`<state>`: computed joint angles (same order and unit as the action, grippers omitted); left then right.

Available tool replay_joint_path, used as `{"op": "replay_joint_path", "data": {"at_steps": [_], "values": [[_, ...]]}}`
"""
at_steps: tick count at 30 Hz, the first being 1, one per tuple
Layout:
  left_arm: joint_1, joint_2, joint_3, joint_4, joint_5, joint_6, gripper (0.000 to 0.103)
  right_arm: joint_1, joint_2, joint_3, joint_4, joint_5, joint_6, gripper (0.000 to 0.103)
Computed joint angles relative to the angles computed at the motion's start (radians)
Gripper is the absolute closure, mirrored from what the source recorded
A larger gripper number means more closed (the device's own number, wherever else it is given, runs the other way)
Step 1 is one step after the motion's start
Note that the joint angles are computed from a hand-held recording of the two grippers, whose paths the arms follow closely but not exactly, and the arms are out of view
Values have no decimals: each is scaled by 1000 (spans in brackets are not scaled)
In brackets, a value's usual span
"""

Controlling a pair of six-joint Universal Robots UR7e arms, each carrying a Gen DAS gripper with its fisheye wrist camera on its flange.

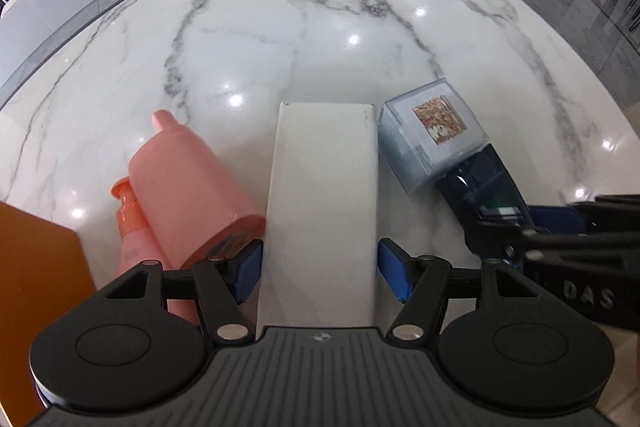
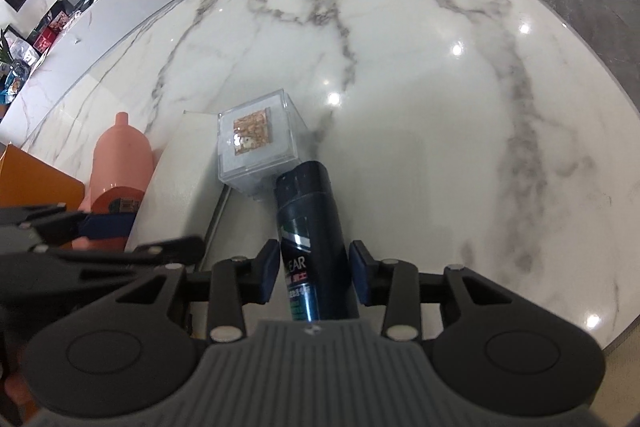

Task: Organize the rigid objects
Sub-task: 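Grasp the white rectangular block with the left gripper while the right grasps the dark green CLEAR bottle, then lift and carry the white block and CLEAR bottle over the orange box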

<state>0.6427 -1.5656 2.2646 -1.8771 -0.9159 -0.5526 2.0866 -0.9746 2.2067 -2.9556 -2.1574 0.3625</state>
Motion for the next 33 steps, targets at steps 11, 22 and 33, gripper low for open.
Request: {"op": "replay_joint_path", "data": {"at_steps": [11, 22, 33], "values": [[5, 47, 1, -48, 33, -33, 31, -8, -5, 22, -49, 30, -53, 59], [-43, -8, 19, 23, 52, -228, 32, -26, -3, 36, -103, 76, -108, 66], [-167, -119, 25, 201, 121, -452, 33, -25, 2, 67, -232, 146, -187, 67]]}}
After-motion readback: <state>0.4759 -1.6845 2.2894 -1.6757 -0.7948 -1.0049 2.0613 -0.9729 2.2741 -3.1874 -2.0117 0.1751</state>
